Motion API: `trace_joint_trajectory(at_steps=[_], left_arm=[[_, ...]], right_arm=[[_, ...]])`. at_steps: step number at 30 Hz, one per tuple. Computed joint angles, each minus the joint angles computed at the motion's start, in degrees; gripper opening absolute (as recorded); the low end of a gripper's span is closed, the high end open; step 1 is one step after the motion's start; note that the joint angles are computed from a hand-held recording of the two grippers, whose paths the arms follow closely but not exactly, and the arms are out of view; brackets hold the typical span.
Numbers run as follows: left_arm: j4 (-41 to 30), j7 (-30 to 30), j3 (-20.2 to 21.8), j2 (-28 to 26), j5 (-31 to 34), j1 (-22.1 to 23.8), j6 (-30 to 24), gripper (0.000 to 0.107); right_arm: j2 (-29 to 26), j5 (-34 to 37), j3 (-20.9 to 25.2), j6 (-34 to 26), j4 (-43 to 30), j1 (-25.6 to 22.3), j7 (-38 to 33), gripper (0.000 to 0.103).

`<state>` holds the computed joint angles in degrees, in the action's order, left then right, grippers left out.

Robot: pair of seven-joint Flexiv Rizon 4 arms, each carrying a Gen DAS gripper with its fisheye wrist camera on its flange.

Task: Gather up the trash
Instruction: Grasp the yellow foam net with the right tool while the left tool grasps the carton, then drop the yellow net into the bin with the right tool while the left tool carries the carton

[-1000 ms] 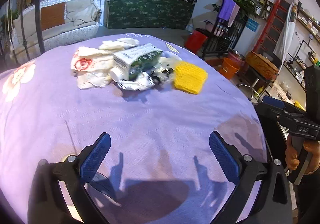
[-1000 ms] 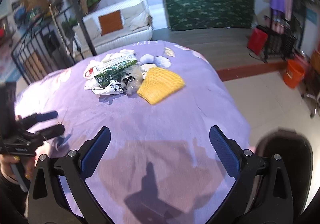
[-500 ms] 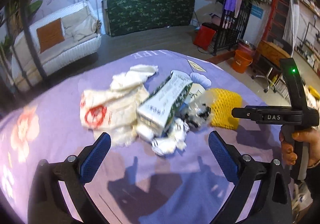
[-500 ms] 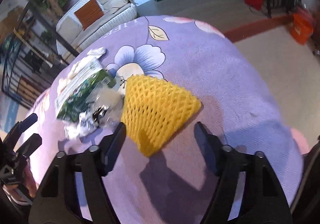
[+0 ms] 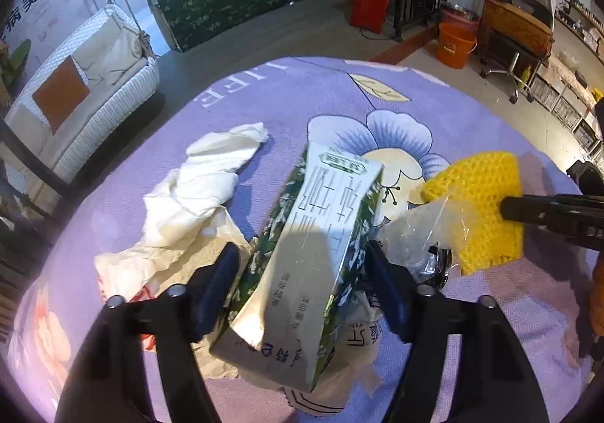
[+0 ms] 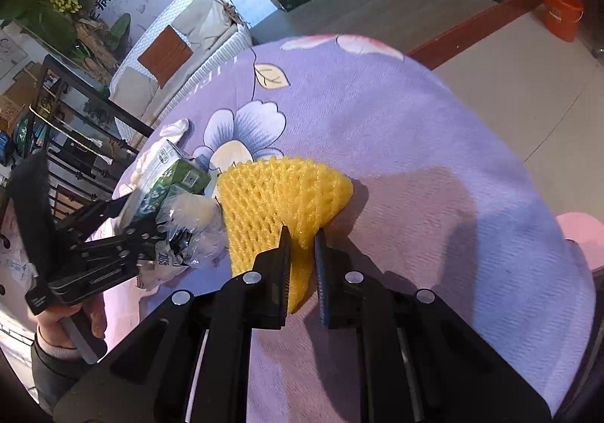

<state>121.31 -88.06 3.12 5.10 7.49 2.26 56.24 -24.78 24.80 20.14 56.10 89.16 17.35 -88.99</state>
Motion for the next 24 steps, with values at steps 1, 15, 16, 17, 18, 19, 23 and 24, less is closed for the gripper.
trace_joint_trajectory(at_steps=[1,15,16,17,18,19,23,24], left_arm=[[0.1,0.0,-0.1,0.0,-0.2,-0.1,0.0,0.053],[9.3,-7.8,-0.7,11.0,-3.5,-1.1,8.8,0.050],[10.4,-9.2,-0.9,12.6,-3.5,-1.0,9.6,0.050],[11.3,-10.3,-1.3,13.9,-3.5,-0.8,10.2,0.050],[12.1,-11.6,-1.8,15.1,-3.3,-0.6,10.8,0.050],[13.3,-13.3,-2.4,17.0,-2.9,-0.4,11.5,0.050],[16.8,-19.2,-5.6,22.9,-0.9,0.7,13.8,0.050],[17.3,-20.7,-6.5,24.0,-0.5,1.0,14.3,0.050]], right_arm=[[0.5,0.5,0.2,0.3,0.4,-0.3,-0.5,0.013],[12.1,-0.6,-0.5,10.7,13.3,-0.2,-3.5,0.013],[13.2,-0.3,-0.5,11.4,14.4,-0.1,-3.9,0.013],[14.3,0.1,-0.5,12.0,15.3,0.0,-4.5,0.013],[15.1,0.6,-0.5,12.4,16.1,0.1,-5.0,0.013],[16.3,1.4,-0.5,13.0,17.2,0.0,-6.1,0.013],[21.3,5.1,-0.8,14.5,21.2,0.8,-10.4,0.013],[22.5,5.7,-1.2,14.9,22.2,1.2,-11.0,0.013]])
